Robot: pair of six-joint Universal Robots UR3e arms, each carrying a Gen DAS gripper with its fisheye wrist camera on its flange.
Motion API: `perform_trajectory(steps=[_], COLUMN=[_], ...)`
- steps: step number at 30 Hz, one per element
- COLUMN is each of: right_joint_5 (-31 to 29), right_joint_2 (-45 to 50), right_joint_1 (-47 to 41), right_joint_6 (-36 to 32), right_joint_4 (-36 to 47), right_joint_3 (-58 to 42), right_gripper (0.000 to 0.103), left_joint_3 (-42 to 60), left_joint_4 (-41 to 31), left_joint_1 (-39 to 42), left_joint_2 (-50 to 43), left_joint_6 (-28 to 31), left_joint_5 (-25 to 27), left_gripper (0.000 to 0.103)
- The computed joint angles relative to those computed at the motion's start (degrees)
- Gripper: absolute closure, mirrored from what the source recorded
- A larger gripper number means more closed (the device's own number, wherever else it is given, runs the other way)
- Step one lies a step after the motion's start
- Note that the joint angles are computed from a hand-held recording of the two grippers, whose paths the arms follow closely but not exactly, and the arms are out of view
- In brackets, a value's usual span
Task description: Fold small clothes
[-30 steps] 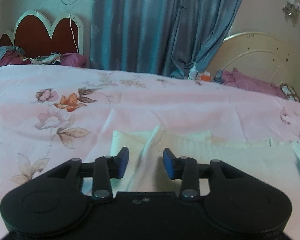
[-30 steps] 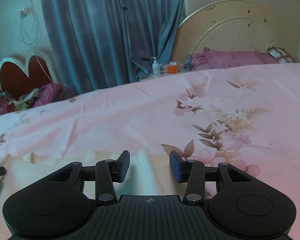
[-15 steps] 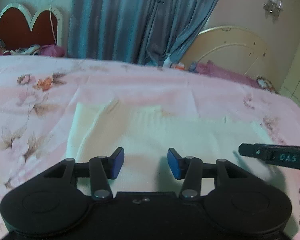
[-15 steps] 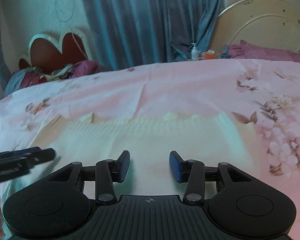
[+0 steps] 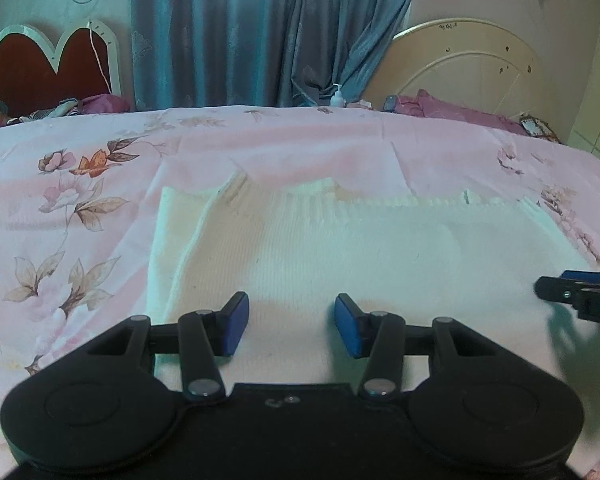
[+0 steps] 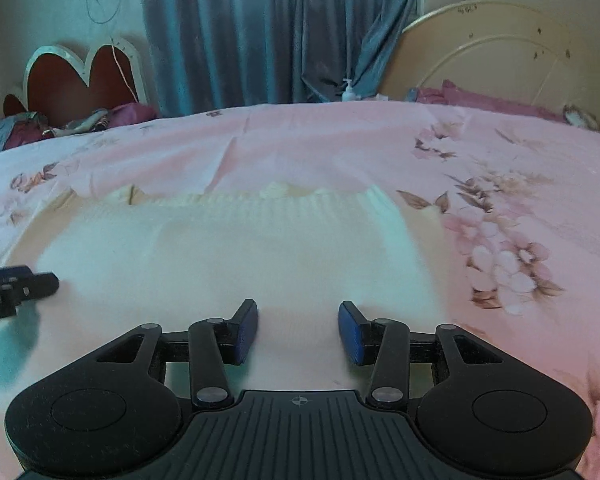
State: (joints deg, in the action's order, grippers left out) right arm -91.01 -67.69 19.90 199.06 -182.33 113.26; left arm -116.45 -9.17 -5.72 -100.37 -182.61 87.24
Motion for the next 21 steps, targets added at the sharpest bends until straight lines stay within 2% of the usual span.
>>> perform_trajectory(steps=[3, 6, 8, 12, 16, 21], right_joint_5=[0.0, -0.5, -1.1, -1.3, 2.0, 7.8], right_joint_2=[-1.8, -1.3, -0.7, -0.2, -2.0, -8.5], right_joint_1=[-1.2, -0.9, -0.4, -0.2, -2.1, -3.4], right_joint_6=[1.9, -1.4, -2.7, -3.2, -4.5, -2.0], right_joint_4=[-2.7, -5.0, -3.6, -3.6, -2.4, -3.3], right_joint_3=[4.1, 5.8, 4.4, 4.0, 4.9, 9.8], right_gripper=[0.059, 0.060, 0.059, 0.059, 0.058, 0.057], left_joint_3=[0.3, 0.9, 1.6, 4.9, 6.0, 2.8], left_joint_4=[-0.2, -0.5, -1.1, -6.3, -11.0, -13.8], left_joint_1=[-0.5, -1.4, -2.1, -4.0, -5.9, -6.9], left_joint_2=[-0.2, -0.7, -1.1, -0.8, 1.9, 8.3], left_joint_6=[0.3, 0.5, 0.4, -1.1, -3.2, -4.5], left_joint_5=[0.8, 2.2, 3.3, 6.4, 9.4, 9.9], left_gripper=[0.056, 0.056, 0.056, 0.055, 0.054, 0.051])
